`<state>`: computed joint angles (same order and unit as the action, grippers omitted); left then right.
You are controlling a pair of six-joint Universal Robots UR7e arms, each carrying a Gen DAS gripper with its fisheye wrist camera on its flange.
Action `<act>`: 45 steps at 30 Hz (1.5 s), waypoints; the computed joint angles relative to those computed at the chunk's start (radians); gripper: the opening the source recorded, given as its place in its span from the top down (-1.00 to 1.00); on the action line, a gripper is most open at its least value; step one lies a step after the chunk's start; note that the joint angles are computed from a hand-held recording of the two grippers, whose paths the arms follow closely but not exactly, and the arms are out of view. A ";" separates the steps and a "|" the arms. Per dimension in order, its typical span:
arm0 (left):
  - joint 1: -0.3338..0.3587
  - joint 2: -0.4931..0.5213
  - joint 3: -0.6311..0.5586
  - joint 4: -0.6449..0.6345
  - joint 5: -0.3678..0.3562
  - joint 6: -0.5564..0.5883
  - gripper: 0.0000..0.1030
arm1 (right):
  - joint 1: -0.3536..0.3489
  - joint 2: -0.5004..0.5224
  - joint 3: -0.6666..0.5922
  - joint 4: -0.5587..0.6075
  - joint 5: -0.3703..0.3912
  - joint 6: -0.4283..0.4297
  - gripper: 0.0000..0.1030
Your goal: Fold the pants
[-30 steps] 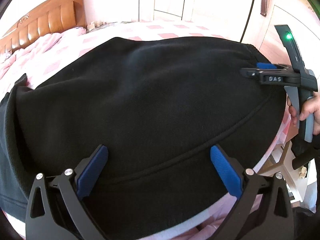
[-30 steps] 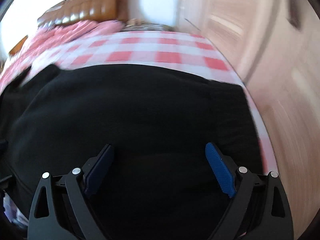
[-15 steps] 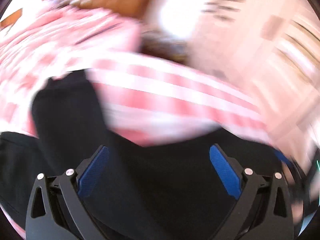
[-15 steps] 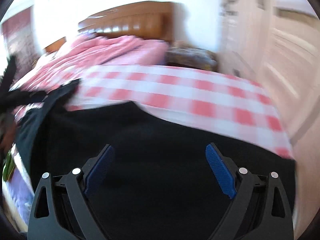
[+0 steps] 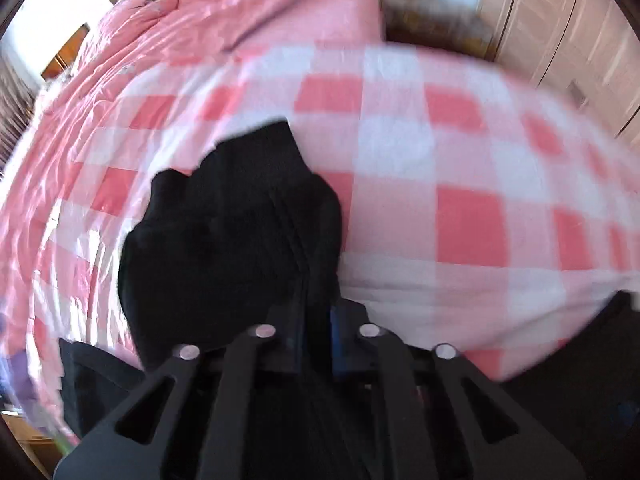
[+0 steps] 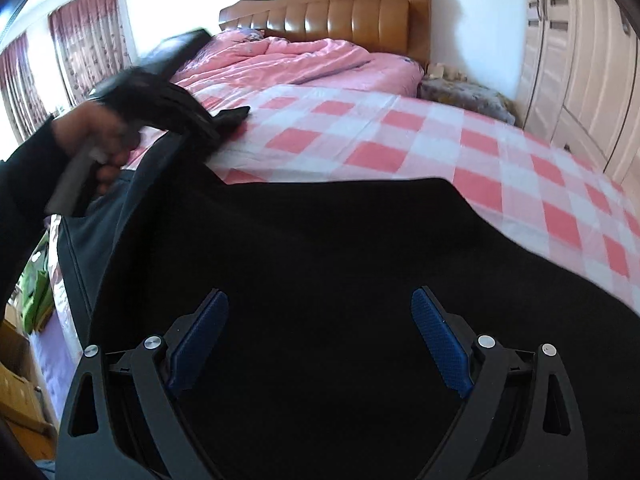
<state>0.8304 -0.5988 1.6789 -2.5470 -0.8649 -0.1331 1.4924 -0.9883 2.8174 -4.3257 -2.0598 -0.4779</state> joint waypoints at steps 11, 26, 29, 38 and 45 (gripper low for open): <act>0.007 -0.536 0.662 -0.652 -0.024 0.064 0.86 | -0.050 0.017 0.016 -0.013 0.060 -0.013 -0.75; 0.121 -0.561 0.787 -0.851 0.003 0.179 -0.54 | -0.057 0.008 0.000 0.039 0.036 0.009 -0.76; 0.020 -0.527 0.811 -0.901 0.088 0.285 -0.73 | -0.063 0.006 0.005 0.033 0.048 0.012 -0.76; -0.110 -0.158 0.686 -0.948 0.416 0.668 -0.71 | -0.082 -0.002 0.016 0.025 0.079 0.017 -0.77; -0.022 -0.211 0.577 -0.711 0.296 0.666 0.51 | -0.114 -0.018 0.031 0.019 0.128 0.021 -0.77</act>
<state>0.8080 -0.8094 2.2556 -3.2577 -0.5687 0.5333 1.3788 -1.0062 2.8481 -4.3064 -1.9319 -0.4565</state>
